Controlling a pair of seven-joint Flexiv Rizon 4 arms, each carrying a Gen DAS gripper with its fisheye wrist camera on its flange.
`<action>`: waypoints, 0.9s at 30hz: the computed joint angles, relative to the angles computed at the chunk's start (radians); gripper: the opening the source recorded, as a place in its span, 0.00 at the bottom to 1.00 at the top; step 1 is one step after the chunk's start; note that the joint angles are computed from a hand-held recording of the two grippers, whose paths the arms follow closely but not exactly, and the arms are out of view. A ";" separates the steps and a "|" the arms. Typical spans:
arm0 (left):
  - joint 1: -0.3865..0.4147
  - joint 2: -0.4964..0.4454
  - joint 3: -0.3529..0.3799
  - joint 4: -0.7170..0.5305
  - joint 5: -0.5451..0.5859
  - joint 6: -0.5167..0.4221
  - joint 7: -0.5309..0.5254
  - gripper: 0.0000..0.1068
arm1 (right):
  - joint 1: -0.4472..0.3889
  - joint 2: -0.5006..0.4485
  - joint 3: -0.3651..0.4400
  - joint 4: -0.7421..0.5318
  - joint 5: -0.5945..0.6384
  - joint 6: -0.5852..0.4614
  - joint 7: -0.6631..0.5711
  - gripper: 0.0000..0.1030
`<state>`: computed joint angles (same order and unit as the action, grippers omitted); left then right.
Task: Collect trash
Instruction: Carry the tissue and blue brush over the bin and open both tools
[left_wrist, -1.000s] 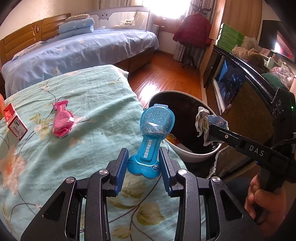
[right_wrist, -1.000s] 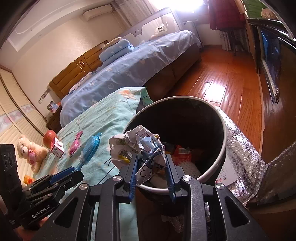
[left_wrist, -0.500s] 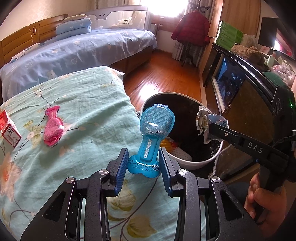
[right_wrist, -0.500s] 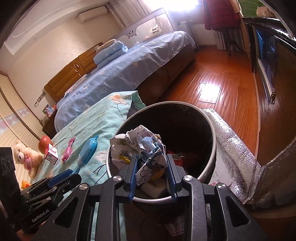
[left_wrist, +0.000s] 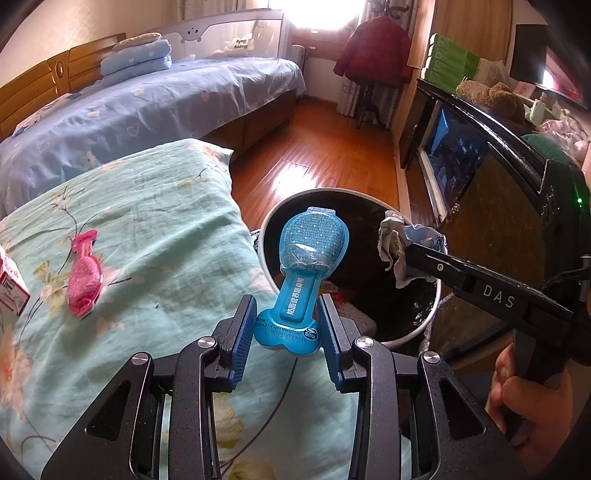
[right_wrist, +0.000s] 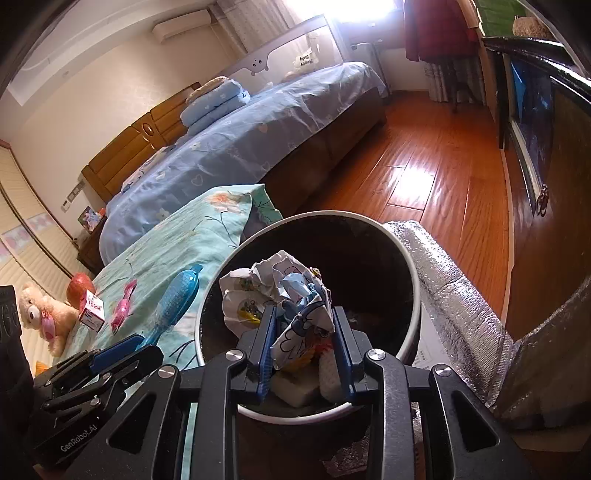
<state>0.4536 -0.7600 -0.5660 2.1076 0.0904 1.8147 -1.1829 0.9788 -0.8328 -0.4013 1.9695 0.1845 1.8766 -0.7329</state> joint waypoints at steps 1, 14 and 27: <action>-0.005 -0.001 0.002 -0.004 -0.001 -0.002 0.000 0.31 | 0.000 0.000 -0.003 0.000 0.001 -0.001 0.000 0.30; -0.037 -0.017 0.008 -0.042 -0.031 -0.027 0.007 0.33 | -0.028 0.000 -0.001 -0.008 -0.022 -0.021 0.012 0.30; 0.067 -0.017 -0.030 0.027 0.013 0.040 -0.045 0.52 | -0.030 0.004 0.017 -0.004 0.007 0.020 0.016 0.71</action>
